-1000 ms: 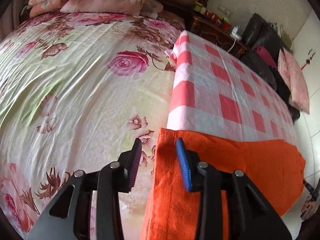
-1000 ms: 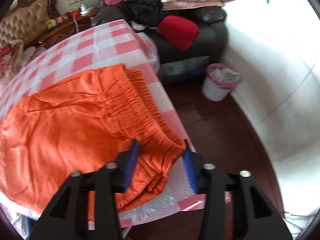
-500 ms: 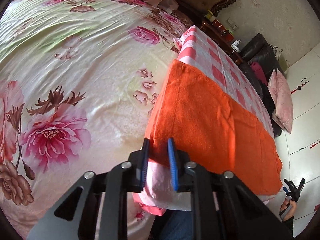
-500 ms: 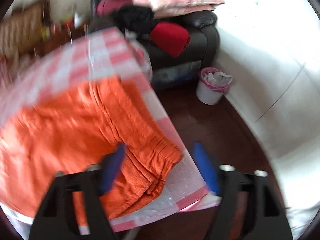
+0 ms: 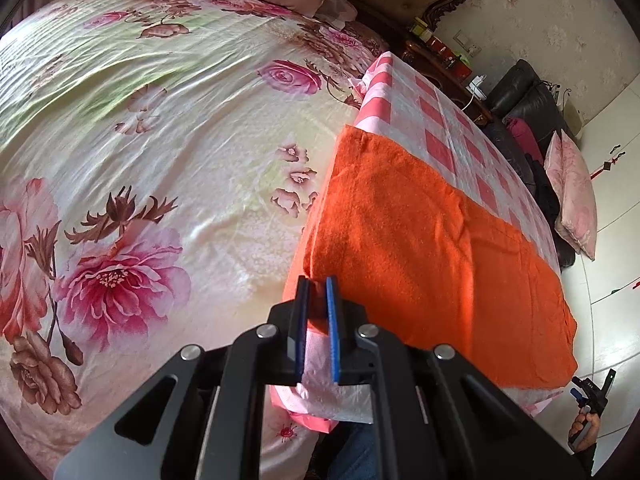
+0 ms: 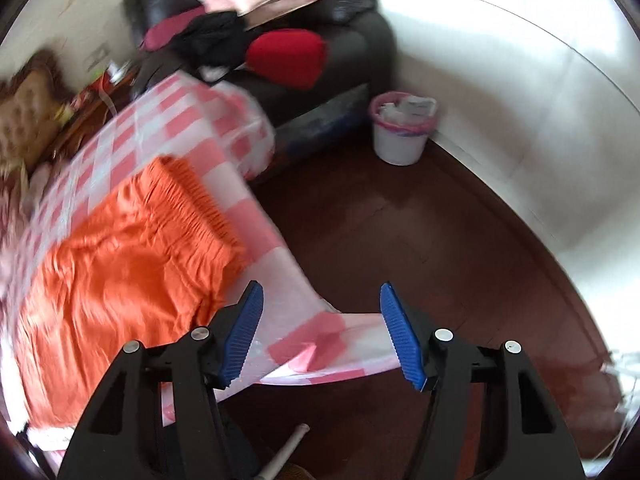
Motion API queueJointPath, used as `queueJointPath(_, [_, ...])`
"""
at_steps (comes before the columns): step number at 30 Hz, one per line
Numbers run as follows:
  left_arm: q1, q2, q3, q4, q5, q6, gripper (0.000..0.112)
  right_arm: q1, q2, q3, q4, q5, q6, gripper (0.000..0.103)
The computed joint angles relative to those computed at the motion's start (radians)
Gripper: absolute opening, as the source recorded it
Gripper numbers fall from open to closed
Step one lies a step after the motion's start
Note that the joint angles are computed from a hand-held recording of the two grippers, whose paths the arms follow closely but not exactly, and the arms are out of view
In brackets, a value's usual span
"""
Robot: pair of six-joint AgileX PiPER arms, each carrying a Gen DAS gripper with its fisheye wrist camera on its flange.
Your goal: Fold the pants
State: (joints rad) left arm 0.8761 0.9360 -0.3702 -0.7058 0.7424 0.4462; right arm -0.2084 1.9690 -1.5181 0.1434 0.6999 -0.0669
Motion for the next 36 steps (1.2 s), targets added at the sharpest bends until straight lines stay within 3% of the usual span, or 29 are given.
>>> queueJointPath(3, [-0.024,-0.019,-0.010,0.037,-0.001,-0.057,0.008,0.040,0.042,-0.022,-0.125,0.008,0.079,0.050])
queueJointPath(8, [-0.104,-0.034,-0.051,0.122,-0.011,-0.181,0.008,0.060,0.029,-0.039,0.059,-0.025,-0.135,0.048])
queueJointPath(10, [-0.117,-0.034,-0.073,0.140,-0.009,-0.211,0.008,0.036,0.075,-0.133,0.214,0.053,-0.253,0.042])
queueJointPath(12, [-0.125,-0.043,-0.094,0.156,-0.003,-0.236,0.008,0.003,0.150,-0.265,0.367,0.191,-0.333,0.041])
queueJointPath(17, [-0.093,-0.041,-0.144,0.150,0.032,-0.224,0.008,0.011,0.227,-0.364,0.359,0.230,-0.352,0.041])
queueJointPath(22, [-0.091,-0.011,-0.150,0.132,0.013,-0.213,0.008,-0.017,0.191,-0.270,0.349,0.163,-0.352,0.041])
queueJointPath(25, [-0.073,0.028,-0.139,0.094,-0.005,-0.177,0.007,-0.024,0.165,-0.172,0.355,0.079,-0.423,0.035])
queueJointPath(31, [-0.089,0.040,-0.138,0.116,-0.028,-0.197,0.007,0.070,0.182,-0.228,0.094,0.045,-0.277,0.035])
queueJointPath(36, [-0.007,0.071,-0.135,0.072,0.001,-0.072,0.006,0.153,0.146,-0.162,-0.222,-0.029,-0.116,0.035])
